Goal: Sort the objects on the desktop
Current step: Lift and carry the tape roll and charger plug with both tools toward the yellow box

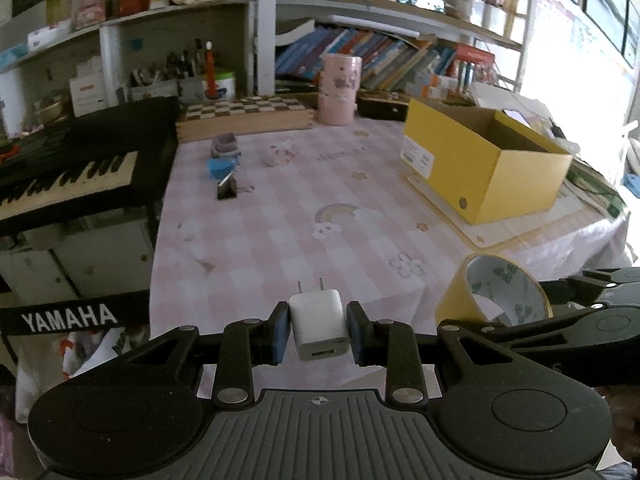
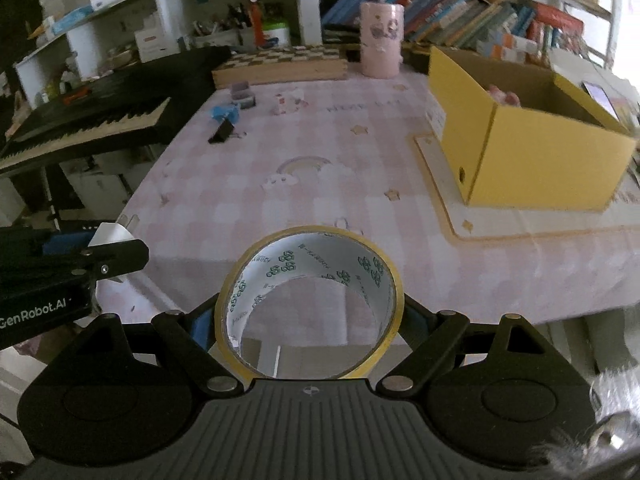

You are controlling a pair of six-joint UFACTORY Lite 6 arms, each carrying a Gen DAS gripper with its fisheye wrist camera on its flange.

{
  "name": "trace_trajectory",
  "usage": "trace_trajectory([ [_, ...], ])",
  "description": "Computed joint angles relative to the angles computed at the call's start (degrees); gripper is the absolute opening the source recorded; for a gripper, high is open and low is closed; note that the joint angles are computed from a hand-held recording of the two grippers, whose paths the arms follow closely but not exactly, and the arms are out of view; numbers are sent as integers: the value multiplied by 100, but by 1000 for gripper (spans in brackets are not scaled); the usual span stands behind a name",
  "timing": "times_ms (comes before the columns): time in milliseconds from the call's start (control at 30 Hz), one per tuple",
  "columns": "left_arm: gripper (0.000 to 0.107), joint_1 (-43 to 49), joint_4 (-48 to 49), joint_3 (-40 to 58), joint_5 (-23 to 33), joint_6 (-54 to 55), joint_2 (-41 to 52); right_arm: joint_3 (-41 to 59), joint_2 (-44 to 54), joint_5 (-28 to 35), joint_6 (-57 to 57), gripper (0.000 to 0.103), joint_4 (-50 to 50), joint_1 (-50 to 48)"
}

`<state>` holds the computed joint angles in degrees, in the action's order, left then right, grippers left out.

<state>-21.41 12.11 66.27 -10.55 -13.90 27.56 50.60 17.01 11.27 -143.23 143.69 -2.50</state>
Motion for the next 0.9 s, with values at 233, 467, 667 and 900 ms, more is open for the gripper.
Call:
trace_trajectory([
  [233, 29, -62, 1195, -48, -83, -957, -32, -526, -437, -47, -1021, 86, 1294, -3],
  [467, 29, -234, 2290, 136, -150, -1771, 79, -858, -759, -127, -1725, 86, 2268, -182],
  [667, 29, -402, 2973, 340, -197, -2304, 260, -1143, -978, -99, -2343, 86, 3012, -351],
  [900, 29, -578, 3366, 598, -197, -2761, 476, -1403, -1187, -74, -2503, 86, 3183, -643],
])
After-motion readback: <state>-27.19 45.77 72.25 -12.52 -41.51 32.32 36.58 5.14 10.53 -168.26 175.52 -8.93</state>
